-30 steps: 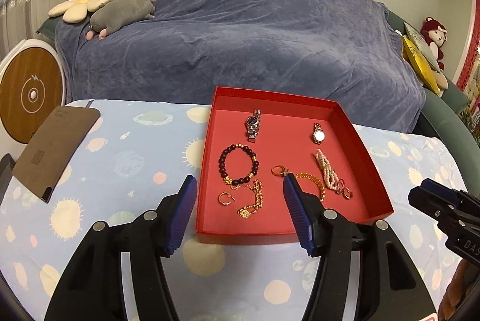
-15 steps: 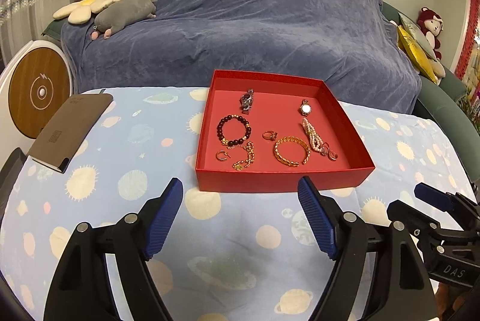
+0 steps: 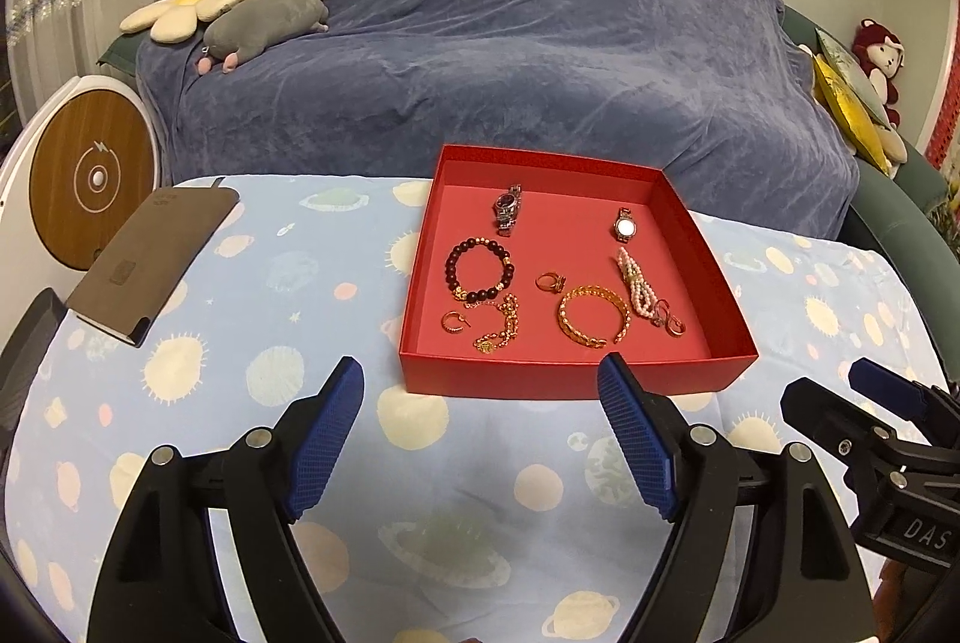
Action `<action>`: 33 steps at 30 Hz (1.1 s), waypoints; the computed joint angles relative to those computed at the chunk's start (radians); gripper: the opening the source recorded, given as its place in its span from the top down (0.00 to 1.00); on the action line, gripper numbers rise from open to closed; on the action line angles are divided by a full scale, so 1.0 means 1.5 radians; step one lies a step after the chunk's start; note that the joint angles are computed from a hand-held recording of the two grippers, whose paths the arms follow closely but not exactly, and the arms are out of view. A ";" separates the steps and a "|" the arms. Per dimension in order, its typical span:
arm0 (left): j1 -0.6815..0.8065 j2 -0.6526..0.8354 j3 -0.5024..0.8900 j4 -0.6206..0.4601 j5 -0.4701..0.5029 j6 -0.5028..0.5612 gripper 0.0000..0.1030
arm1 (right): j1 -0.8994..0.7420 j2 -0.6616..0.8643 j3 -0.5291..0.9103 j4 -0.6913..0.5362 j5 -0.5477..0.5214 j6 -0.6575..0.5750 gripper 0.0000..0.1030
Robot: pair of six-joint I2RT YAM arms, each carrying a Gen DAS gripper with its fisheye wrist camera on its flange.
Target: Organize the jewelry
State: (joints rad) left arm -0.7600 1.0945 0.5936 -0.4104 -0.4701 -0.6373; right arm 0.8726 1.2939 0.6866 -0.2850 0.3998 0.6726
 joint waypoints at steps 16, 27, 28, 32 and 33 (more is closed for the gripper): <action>-0.028 0.017 0.035 -0.048 -0.046 -0.018 0.23 | 0.049 0.004 0.028 -0.042 0.055 0.001 0.14; -0.048 0.032 0.056 -0.064 -0.068 -0.024 0.23 | 0.061 0.010 0.036 -0.053 0.071 0.001 0.14; -0.048 0.034 0.057 -0.063 -0.068 -0.025 0.23 | 0.060 0.010 0.036 -0.053 0.070 0.001 0.14; -0.055 0.042 0.063 -0.064 -0.076 -0.030 0.23 | 0.061 0.012 0.037 -0.053 0.073 0.003 0.14; -0.056 0.045 0.064 -0.065 -0.078 -0.031 0.23 | 0.062 0.013 0.038 -0.054 0.074 0.005 0.14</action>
